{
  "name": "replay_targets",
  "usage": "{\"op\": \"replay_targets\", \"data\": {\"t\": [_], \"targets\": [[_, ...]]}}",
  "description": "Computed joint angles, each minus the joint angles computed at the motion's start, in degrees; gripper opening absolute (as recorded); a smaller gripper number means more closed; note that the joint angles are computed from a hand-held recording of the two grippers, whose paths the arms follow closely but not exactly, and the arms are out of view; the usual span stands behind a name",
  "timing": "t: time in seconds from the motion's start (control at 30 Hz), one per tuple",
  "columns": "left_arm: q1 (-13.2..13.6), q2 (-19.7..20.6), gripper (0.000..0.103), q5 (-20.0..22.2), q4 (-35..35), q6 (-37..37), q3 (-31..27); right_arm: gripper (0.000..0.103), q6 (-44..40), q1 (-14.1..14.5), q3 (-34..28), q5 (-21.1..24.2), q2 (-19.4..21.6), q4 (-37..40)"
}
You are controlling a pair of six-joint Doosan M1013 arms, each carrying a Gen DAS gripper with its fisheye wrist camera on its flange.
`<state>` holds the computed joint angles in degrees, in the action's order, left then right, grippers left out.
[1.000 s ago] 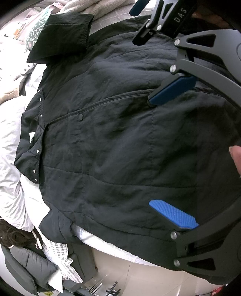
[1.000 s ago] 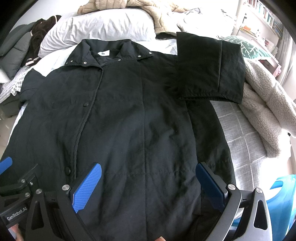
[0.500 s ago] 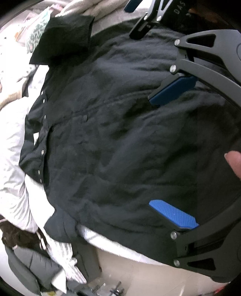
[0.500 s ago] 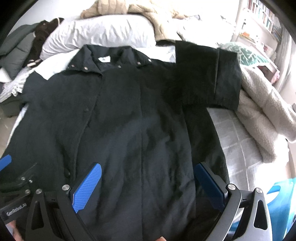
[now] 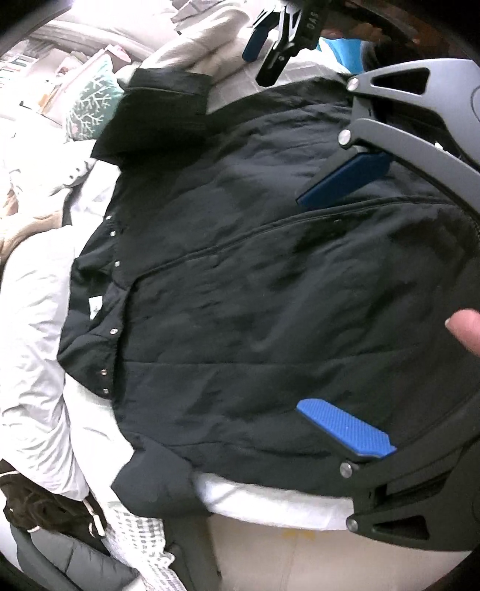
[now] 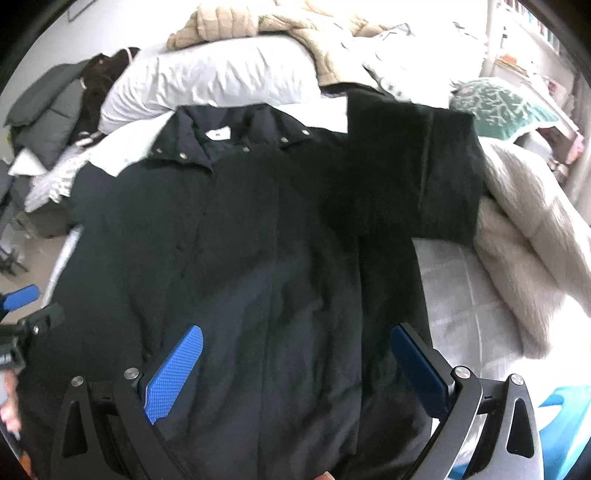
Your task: Fold large clothes
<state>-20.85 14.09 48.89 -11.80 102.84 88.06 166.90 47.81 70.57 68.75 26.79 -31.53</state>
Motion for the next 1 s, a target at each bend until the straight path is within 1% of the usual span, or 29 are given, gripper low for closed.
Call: {"op": "replay_targets", "data": {"t": [0.03,0.1,0.23,0.3,0.37,0.43,0.5,0.53,0.6,0.67,0.73,0.77,0.8,0.83,0.87,0.9,0.93,0.97,1.0], "targets": [[0.3,0.8,0.102,0.8,-0.1,0.3,-1.6,0.103,-1.6,-0.8,0.4,-2.7,-0.5,0.6],[0.7,2.3,0.102,1.2,0.6,-0.1,-4.3,0.103,-5.0,-2.2,-0.2,-5.4,-0.5,1.7],[0.7,7.3,0.102,0.1,7.9,-4.6,-12.1,0.103,-10.1,-4.7,-4.0,-5.0,1.7,1.8],[0.7,9.8,0.102,-0.2,9.1,-4.9,-15.5,0.103,-13.2,-6.4,-6.8,-5.2,3.5,1.9],[0.5,13.9,0.102,-0.9,9.9,-4.7,-20.7,0.103,-15.6,-8.0,-8.5,-6.5,4.8,2.5],[0.6,16.9,0.102,-2.1,9.1,-3.2,-24.2,0.101,-18.9,-10.3,-11.9,-7.1,7.4,4.1],[0.0,21.2,0.097,-3.1,12.6,-4.3,-29.4,0.097,-20.9,-12.2,-14.5,-8.4,9.6,5.6],[-0.3,24.3,0.095,-3.0,14.5,-5.0,-33.5,0.097,-21.7,-13.5,-16.3,-9.6,11.1,6.3],[-0.5,28.6,0.085,-1.6,16.2,-6.4,-39.4,0.097,-22.5,-15.6,-20.0,-11.4,14.3,6.9],[-0.4,33.9,0.08,1.6,15.6,-8.4,-47.5,0.097,-22.4,-17.3,-23.8,-12.1,17.4,7.5],[-0.4,38.2,0.077,3.5,15.3,-9.7,-54.0,0.097,-22.7,-18.9,-29.1,-11.9,21.4,8.5],[-0.5,39.6,0.073,4.2,16.1,-10.0,-56.1,0.097,-23.2,-19.5,-31.6,-11.4,23.3,9.2],[-0.6,41.1,0.067,4.9,17.1,-10.3,-58.3,0.097,-23.7,-20.0,-34.9,-10.0,25.5,9.7],[-0.7,42.7,0.063,6.1,18.0,-10.6,-60.7,0.097,-23.9,-20.3,-37.6,-8.3,27.3,9.8],[-0.5,44.5,0.049,8.3,16.9,-10.3,-63.6,0.091,-23.6,-20.6,-41.0,-5.9,29.6,9.1],[-0.1,45.4,0.025,9.2,14.3,-9.8,-65.0,0.084,-23.9,-20.8,-43.5,-3.8,31.3,8.9],[0.3,45.1,0.012,8.1,12.2,-10.5,-63.9,0.06,-24.2,-21.0,-44.7,-2.5,32.4,9.2],[0.2,43.9,0.002,5.4,12.6,-11.9,-61.3,0.039,-23.1,-20.9,-43.5,-3.4,32.1,8.7],[0.2,43.2,0.001,3.7,11.7,-11.7,-59.9,0.02,-21.2,-20.7,-40.4,-6.1,30.8,6.5]]}}
